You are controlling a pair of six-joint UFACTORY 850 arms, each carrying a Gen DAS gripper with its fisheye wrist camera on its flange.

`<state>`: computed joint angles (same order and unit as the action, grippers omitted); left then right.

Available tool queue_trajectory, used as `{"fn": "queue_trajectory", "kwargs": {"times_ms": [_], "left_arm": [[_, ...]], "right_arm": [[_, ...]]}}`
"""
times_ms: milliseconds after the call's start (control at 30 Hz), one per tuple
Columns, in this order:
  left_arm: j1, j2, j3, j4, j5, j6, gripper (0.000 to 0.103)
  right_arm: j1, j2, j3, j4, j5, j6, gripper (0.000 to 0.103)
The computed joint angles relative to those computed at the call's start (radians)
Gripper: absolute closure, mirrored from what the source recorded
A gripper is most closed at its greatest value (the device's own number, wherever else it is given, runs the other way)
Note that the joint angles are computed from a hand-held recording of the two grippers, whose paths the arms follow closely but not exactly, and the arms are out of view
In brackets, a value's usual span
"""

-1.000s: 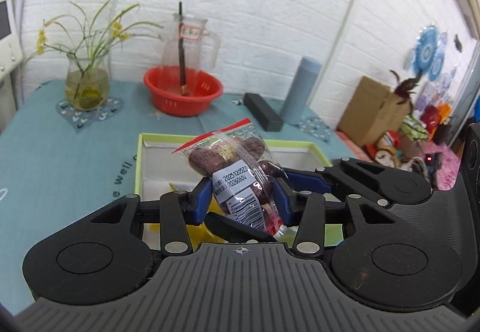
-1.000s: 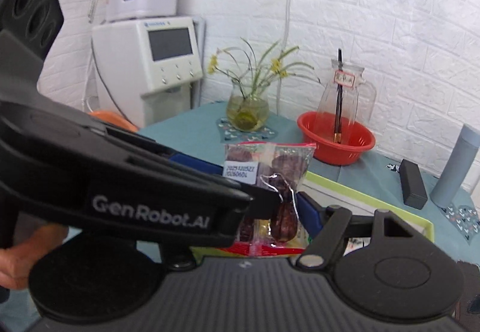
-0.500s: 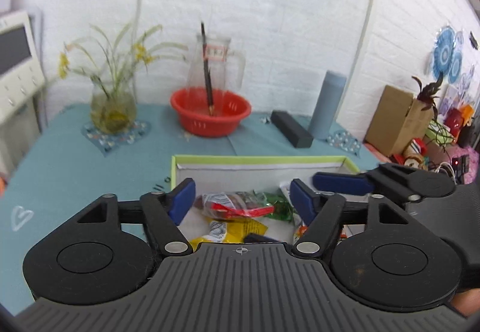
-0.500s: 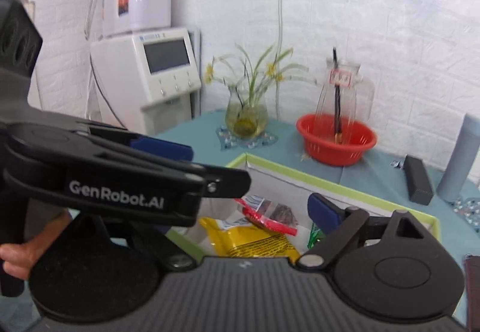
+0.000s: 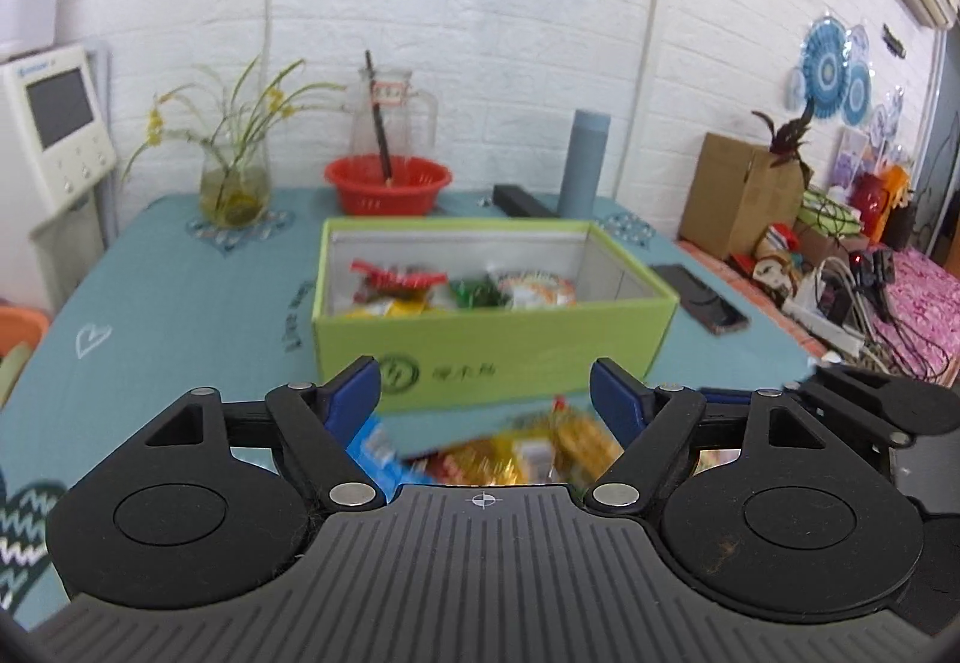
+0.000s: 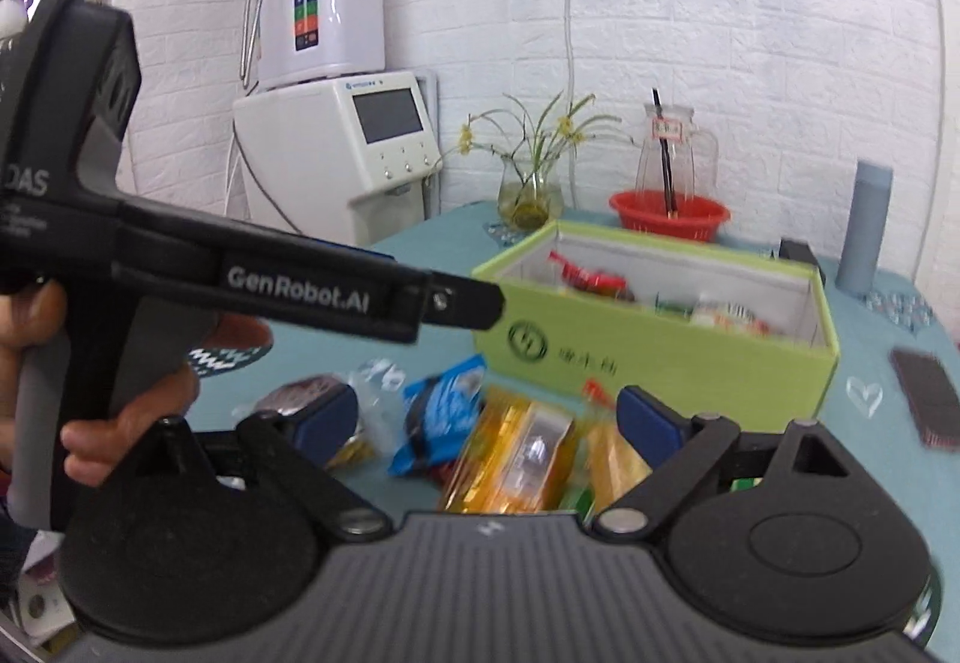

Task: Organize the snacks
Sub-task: 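Grasp the brown-wrapped bread packet with the left tool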

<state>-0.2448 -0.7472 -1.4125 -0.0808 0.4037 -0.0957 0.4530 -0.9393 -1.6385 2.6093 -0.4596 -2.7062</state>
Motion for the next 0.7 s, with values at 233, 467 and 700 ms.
{"fn": "queue_trajectory", "kwargs": {"times_ms": [233,467,700], "left_arm": [[0.080,0.032,0.133,-0.125,-0.020,-0.023,0.046],[0.169,-0.002,0.112,0.152,-0.070,-0.331,0.044],[0.139,-0.057,0.064,0.056,-0.119,-0.166,0.061]], "right_arm": [[0.018,0.015,0.152,-0.126,-0.106,0.276,0.011],[0.048,-0.018,0.090,-0.217,-0.035,0.335,0.011],[0.051,-0.028,0.065,-0.281,0.009,0.390,0.011]]}}
